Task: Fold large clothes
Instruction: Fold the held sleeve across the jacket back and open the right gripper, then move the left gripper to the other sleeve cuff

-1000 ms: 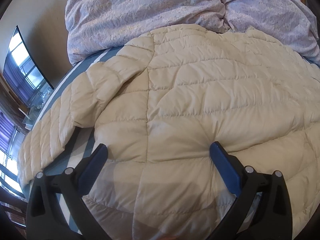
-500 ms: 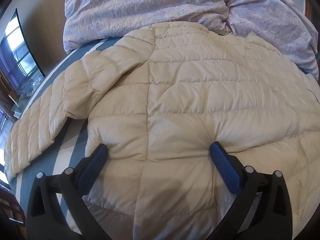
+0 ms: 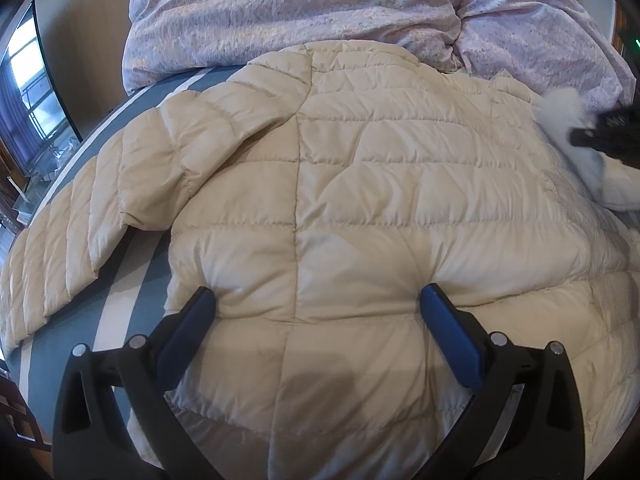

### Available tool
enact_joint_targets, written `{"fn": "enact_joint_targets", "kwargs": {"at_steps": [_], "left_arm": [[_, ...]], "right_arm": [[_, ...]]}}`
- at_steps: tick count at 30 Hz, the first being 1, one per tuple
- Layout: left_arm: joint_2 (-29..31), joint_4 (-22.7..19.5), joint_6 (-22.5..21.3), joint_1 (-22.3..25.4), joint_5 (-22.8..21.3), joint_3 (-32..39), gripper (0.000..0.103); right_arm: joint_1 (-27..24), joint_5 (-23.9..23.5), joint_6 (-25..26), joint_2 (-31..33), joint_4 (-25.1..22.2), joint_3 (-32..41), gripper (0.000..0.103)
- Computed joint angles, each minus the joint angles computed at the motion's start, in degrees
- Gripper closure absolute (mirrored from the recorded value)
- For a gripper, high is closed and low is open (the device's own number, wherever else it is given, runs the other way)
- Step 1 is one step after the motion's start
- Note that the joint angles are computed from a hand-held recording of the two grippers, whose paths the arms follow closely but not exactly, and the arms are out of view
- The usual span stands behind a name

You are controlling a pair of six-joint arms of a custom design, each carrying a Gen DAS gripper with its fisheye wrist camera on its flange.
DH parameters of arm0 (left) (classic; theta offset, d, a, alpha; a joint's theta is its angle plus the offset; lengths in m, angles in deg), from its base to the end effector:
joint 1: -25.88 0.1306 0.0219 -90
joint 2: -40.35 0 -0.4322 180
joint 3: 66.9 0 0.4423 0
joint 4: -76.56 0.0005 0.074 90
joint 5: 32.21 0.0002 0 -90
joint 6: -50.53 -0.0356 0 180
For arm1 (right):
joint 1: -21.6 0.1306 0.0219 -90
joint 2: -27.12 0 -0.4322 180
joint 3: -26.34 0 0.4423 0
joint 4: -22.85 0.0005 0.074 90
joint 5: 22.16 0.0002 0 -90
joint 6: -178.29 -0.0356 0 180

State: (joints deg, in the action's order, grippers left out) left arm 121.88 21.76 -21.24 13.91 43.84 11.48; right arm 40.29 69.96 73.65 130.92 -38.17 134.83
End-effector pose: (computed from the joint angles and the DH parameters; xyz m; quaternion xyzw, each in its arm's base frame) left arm 0.4490 -0.0869 0.4417 -0.0856 0.9508 0.0413 0.2950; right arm 0.5939 0.1990 0.4952 -0.0285 0.9566 0.0661 0.2825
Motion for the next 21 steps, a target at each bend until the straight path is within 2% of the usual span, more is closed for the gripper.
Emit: {"fn": "enact_joint_targets", "kwargs": {"at_steps": [6, 9, 10, 11, 13, 17, 20, 21], "left_arm": [[0.0, 0.0, 0.1, 0.1, 0.4, 0.0, 0.002], [0.0, 0.0, 0.2, 0.1, 0.5, 0.1, 0.002], [0.0, 0.0, 0.3, 0.1, 0.5, 0.1, 0.002], [0.0, 0.0, 0.2, 0.1, 0.5, 0.1, 0.002], [0.0, 0.0, 0.2, 0.1, 0.5, 0.1, 0.002], [0.0, 0.1, 0.2, 0.1, 0.5, 0.0, 0.002], [0.0, 0.1, 0.2, 0.2, 0.6, 0.0, 0.002], [0.0, 0.2, 0.3, 0.1, 0.5, 0.0, 0.002]], "right_arm": [[5.3, 0.0, 1.7, 2.3, 0.5, 2.1, 0.095], [6.4, -0.5, 2.7, 3.5, -0.4, 3.5, 0.091], [6.5, -1.3, 3.4, 3.3, -0.6, 3.4, 0.081], [6.6, -3.0, 4.1, 3.0, -0.5, 3.3, 0.065], [6.5, -4.2, 4.4, 1.5, 1.4, 2.3, 0.046], [5.2, -2.9, 3.6, -2.6, 8.3, -0.9, 0.045], [2.6, -3.5, -0.3, -3.5, 10.3, -2.4, 0.045], [1.6, -2.0, -1.9, -3.3, 9.6, -2.5, 0.045]]}}
